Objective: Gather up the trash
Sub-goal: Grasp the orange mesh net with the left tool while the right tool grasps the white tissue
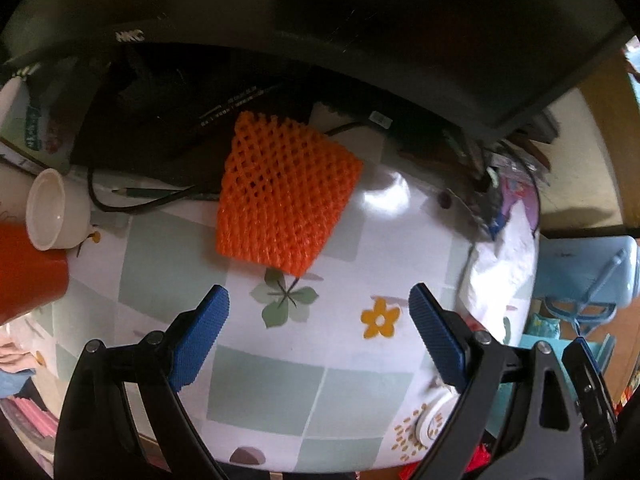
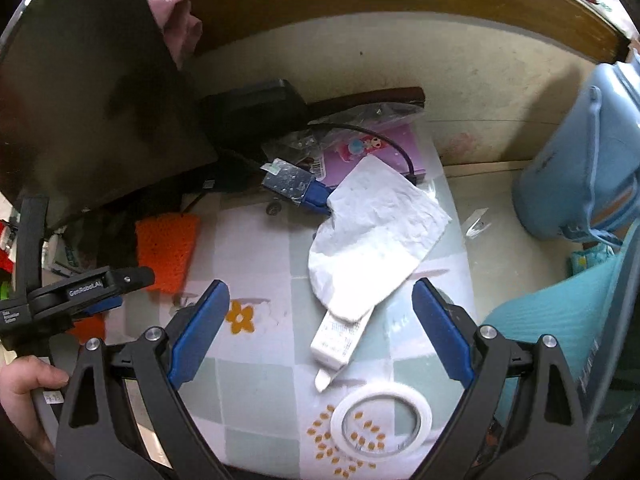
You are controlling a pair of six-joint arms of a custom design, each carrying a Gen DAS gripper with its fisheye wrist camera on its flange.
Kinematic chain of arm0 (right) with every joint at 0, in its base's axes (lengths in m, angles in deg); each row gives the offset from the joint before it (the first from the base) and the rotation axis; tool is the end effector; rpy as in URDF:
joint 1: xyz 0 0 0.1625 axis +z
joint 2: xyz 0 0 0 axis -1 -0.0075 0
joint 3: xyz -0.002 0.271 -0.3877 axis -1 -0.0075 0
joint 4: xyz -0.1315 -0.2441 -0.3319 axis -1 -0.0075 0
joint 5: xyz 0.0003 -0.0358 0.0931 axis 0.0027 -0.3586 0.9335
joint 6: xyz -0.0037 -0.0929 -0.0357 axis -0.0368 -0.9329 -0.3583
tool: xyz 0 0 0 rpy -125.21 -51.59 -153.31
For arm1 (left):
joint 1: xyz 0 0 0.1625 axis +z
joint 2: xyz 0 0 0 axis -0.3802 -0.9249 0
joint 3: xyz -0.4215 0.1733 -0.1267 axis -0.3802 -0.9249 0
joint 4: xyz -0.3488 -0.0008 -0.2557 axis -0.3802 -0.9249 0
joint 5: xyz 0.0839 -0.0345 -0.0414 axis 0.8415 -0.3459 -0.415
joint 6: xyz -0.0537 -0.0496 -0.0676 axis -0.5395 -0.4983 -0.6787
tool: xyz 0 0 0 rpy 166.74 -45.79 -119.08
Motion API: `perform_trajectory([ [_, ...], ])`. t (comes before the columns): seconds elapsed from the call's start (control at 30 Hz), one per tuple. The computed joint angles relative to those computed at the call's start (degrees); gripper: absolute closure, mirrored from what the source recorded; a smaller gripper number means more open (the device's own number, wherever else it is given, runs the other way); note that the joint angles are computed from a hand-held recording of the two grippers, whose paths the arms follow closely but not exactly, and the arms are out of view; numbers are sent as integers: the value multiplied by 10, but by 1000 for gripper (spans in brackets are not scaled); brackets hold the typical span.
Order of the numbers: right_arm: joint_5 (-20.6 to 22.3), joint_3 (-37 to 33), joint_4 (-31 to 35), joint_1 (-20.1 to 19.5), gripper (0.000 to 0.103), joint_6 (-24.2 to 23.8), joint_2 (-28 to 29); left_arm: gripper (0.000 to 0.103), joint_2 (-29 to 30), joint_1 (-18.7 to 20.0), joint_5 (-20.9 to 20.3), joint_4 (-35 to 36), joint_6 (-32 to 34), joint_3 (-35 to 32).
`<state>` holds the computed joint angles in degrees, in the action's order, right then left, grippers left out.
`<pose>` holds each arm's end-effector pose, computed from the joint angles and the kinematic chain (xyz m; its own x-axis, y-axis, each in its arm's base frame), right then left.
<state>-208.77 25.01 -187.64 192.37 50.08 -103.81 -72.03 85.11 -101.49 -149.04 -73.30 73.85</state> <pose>0.2370 -0.6751 0.1640 -0.8409 -0.1349 0.5240 -0.3013 0.9211 -0.2464 -0.1316 -0.6772 0.1979 -0.7736 -0.4123 -0.4812 -0.2444 0.8948 -0.3737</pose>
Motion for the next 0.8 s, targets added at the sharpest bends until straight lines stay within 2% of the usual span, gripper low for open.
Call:
perform_trajectory([
  [0.33, 3, -62, 34, -40, 11, -14, 56, 14, 51, 30, -3, 11, -10, -52],
  [0.67, -29, -111, 49, -57, 11, -39, 107, 14, 94, 46, -19, 32, 1, -96],
  [0.77, -43, -120, 57, -60, 17, -43, 119, 14, 100, 49, -17, 41, -5, -101],
  [0.8, -45, -121, 63, -61, 24, -41, 121, 14, 101, 50, -17, 41, -5, -102],
])
